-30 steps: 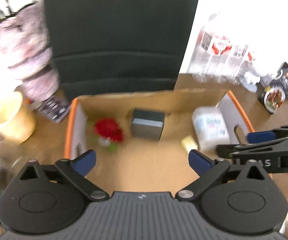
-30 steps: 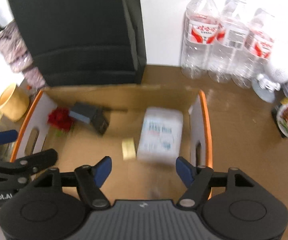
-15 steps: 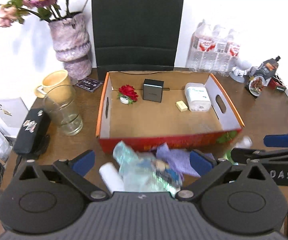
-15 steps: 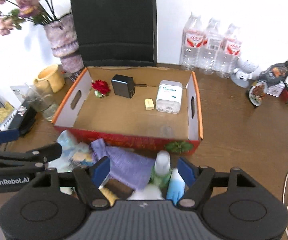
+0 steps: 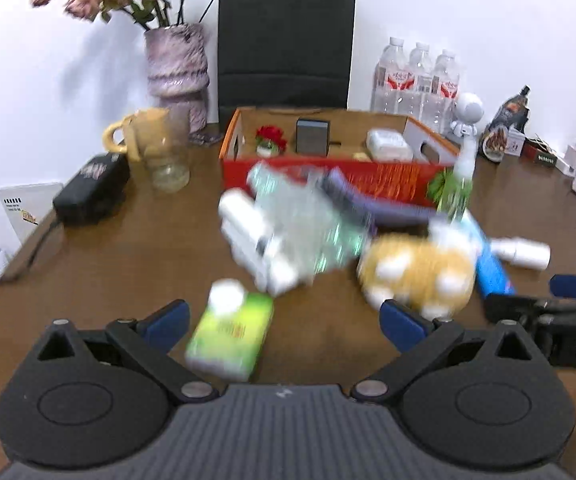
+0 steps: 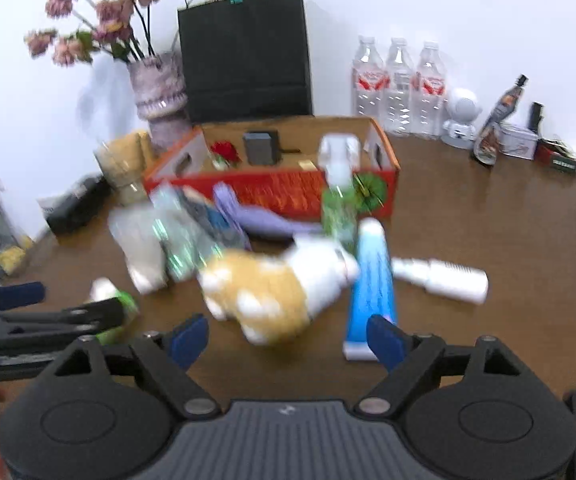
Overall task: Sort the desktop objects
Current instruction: 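Bring the right gripper back over the desk toward the blue tube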
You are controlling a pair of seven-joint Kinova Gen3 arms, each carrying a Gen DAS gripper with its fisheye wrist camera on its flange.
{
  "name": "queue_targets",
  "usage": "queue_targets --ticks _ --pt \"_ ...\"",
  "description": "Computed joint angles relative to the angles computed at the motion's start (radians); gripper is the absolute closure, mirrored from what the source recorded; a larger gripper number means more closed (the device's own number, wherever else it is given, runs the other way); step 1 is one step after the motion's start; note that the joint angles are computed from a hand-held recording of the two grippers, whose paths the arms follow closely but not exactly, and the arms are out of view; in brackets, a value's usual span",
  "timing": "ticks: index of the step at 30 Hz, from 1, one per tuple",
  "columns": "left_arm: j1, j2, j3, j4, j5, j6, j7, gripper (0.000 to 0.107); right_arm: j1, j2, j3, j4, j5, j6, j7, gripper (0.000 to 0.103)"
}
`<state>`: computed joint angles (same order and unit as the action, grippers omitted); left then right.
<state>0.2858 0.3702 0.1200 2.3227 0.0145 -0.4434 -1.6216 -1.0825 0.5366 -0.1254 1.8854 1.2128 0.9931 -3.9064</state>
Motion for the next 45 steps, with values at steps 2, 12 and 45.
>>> queue_targets --ticks 2,12,45 --pt "-0.034 0.047 0.01 0.045 -0.043 -0.076 0.019 0.004 -0.024 0.059 0.001 -0.008 -0.019 0.029 -0.029 0.017" --pt "0.003 0.144 -0.022 0.063 -0.014 -0.207 -0.027 0.004 -0.063 0.178 0.052 -0.032 0.037 0.015 -0.137 0.007" --pt "-0.007 0.149 -0.009 0.028 -0.019 -0.15 -0.026 0.004 -0.053 0.176 0.059 -0.041 0.025 -0.002 -0.108 0.0"
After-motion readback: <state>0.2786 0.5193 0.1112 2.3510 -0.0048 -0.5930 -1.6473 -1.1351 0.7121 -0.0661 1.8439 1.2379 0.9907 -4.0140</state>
